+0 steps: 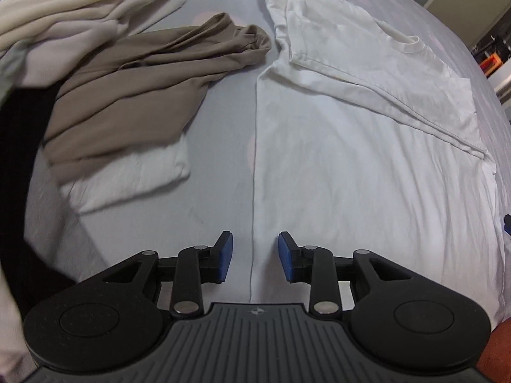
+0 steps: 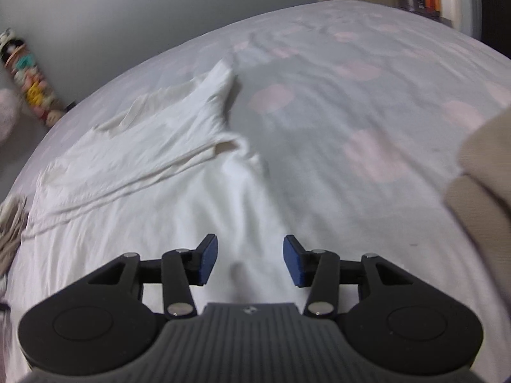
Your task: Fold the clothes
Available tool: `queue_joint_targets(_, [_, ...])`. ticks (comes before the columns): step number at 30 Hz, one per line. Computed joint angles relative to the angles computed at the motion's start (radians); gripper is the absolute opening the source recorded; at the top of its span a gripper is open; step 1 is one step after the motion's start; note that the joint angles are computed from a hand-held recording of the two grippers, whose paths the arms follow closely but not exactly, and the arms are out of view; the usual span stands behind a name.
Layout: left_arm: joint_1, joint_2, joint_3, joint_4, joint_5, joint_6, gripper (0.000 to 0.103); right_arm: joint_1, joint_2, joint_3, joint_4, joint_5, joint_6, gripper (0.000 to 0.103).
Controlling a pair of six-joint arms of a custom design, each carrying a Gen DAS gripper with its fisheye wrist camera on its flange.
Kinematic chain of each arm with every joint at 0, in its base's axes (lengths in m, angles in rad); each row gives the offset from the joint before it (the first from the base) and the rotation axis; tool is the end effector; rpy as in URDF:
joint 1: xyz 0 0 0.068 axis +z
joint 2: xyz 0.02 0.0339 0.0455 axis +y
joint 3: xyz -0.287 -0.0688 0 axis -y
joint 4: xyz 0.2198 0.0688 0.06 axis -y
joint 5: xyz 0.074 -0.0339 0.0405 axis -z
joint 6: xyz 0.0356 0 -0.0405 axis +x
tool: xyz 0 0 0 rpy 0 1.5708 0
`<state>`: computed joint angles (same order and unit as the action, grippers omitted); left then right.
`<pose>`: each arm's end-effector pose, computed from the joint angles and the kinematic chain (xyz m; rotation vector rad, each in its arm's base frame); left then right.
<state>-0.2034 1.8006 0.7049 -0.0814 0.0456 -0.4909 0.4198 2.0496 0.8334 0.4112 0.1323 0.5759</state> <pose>0.2752 -0.0584 0.1238 -0.3852 2.7493 -0.2479 0.3312 0.1427 0.1042 0.2499 2.3774 0.3205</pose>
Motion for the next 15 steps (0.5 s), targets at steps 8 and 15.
queue_joint_targets(8, [-0.004,-0.046,-0.075,0.007,0.047,-0.058,0.031,-0.091,-0.016,0.024,-0.179,-0.139,0.123,0.048])
queue_joint_targets(15, [-0.122,0.013,-0.010,-0.055,-0.055,-0.060,0.036,-0.078,-0.025,0.059,-0.279,-0.170,0.101,0.041])
